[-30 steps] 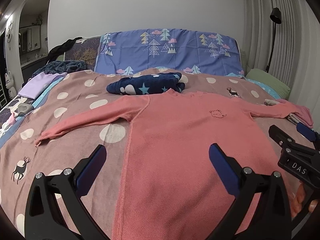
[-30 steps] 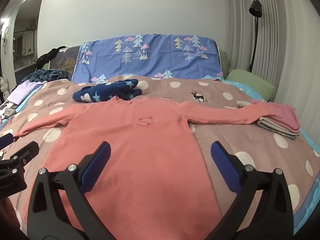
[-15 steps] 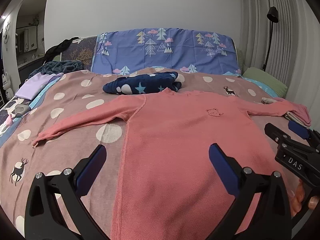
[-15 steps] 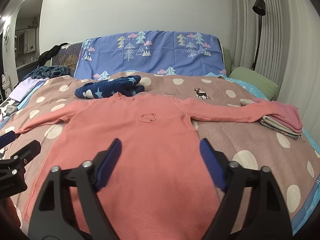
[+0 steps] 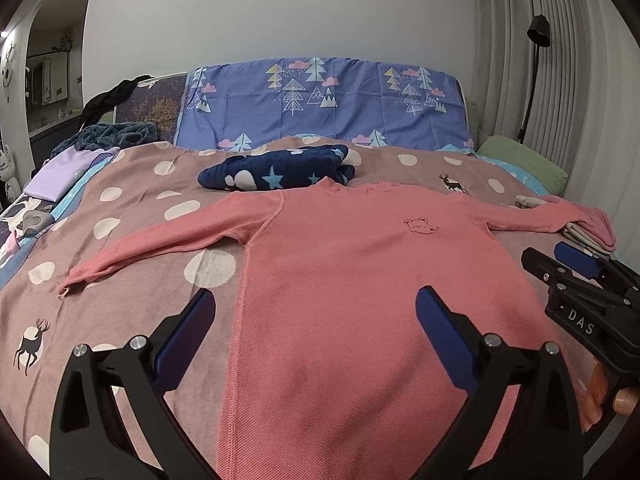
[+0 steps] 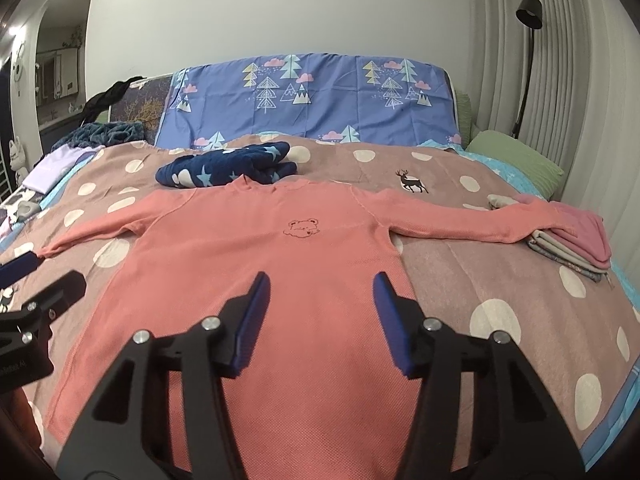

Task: Fold small clothes
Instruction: 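Move both grippers open over the salmon-pink shirt toward its body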

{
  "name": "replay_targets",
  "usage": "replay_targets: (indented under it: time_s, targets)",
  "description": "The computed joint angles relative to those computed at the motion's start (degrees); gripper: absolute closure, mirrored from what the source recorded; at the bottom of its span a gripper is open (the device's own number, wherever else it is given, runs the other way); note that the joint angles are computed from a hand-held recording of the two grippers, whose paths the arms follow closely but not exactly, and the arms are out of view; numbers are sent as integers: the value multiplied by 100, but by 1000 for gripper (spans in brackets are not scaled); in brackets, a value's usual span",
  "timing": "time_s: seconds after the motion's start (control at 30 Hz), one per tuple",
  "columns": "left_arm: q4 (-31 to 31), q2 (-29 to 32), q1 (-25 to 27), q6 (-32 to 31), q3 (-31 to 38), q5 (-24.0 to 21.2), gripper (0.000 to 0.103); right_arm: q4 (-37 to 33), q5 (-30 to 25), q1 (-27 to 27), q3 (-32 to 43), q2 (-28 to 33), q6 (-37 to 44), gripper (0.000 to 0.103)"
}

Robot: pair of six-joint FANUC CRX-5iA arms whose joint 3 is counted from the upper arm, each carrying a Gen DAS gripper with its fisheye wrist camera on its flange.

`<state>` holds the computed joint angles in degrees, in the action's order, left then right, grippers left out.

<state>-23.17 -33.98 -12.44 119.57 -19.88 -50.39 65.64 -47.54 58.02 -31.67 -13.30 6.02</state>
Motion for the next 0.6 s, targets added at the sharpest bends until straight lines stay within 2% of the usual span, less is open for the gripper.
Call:
replay_targets:
  time_s: [0.13,0.2,0.33,0.6]
  targets:
    - [341,-43,224,-280,-100,123,12,17,-38,24,-17,-6,54,51]
    - [575,-70,376,-475,-176,186,16,83,-90,33,-33,1,-12,62]
    - [969,-117,636,-796,-314,297,21,-111,1,7,28,2,104,63]
    - [1588,-164,1085,-1270,-522,422,21,-441,95,-14,178,71,347,63]
